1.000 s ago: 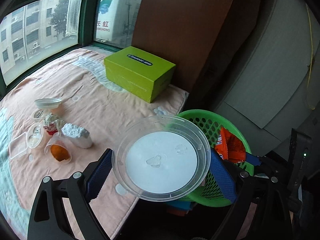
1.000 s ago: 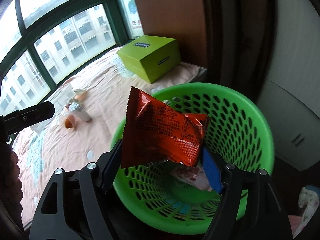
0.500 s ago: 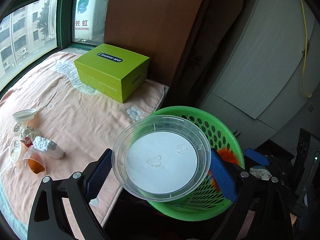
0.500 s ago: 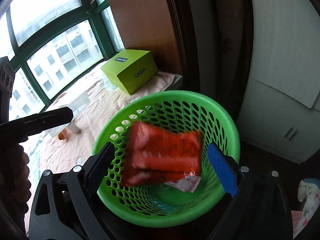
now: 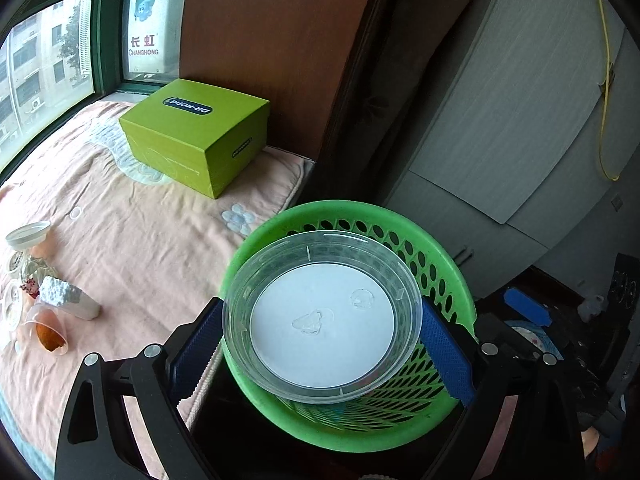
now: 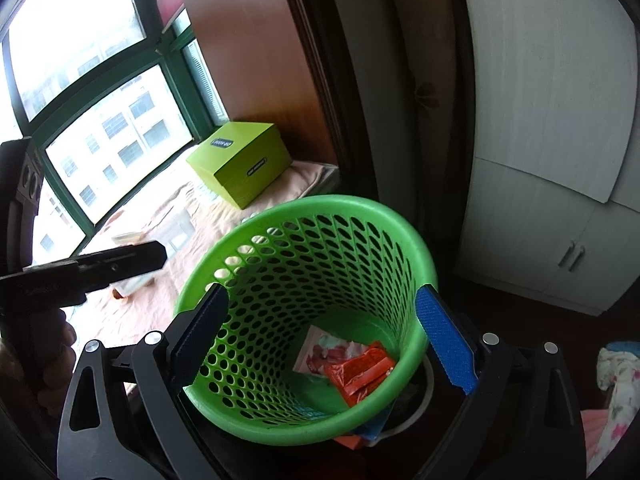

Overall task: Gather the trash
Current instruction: 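Move both tools back over the table toward the remaining cups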

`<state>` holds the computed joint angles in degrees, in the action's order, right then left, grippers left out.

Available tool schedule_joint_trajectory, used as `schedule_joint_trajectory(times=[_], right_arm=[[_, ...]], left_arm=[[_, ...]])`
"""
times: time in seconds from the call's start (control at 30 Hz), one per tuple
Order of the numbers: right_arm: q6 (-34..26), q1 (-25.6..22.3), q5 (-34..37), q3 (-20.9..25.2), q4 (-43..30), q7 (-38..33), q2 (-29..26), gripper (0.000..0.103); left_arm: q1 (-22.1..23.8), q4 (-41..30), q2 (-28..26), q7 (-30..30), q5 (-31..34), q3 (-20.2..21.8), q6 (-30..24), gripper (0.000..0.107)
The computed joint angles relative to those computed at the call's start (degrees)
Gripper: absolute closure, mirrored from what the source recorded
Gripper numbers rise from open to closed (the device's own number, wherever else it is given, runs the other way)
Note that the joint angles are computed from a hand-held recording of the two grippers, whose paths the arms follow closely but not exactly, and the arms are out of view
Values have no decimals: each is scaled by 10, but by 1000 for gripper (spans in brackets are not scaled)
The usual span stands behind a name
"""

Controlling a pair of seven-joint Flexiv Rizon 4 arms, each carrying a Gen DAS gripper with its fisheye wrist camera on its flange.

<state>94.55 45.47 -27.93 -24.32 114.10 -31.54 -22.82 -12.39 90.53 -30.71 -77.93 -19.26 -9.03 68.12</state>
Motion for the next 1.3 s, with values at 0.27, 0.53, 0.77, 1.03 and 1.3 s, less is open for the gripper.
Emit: schedule_joint_trajectory(times=[0.27,0.53,0.77,1.03,1.3], right_arm=[[2,-8,11,12,0,-9,0,10],[0,-37,11,61,-25,-32,-7,10],[-22,-75,11,134,-78,-60,-33,10],[-64,-127,22,239,-159,-117,-77,10],[-85,-134,43,278,-206,-156,-103,10]], left_arm=[[8,5,-3,22,-21,-21,11,12],[9,42,23,5,-22,-3,37,12],[12,87,57,-45,10,39,61,12],[42,132,83,-97,30,69,74,12],[79,117,72,-134,48,91,39,12]])
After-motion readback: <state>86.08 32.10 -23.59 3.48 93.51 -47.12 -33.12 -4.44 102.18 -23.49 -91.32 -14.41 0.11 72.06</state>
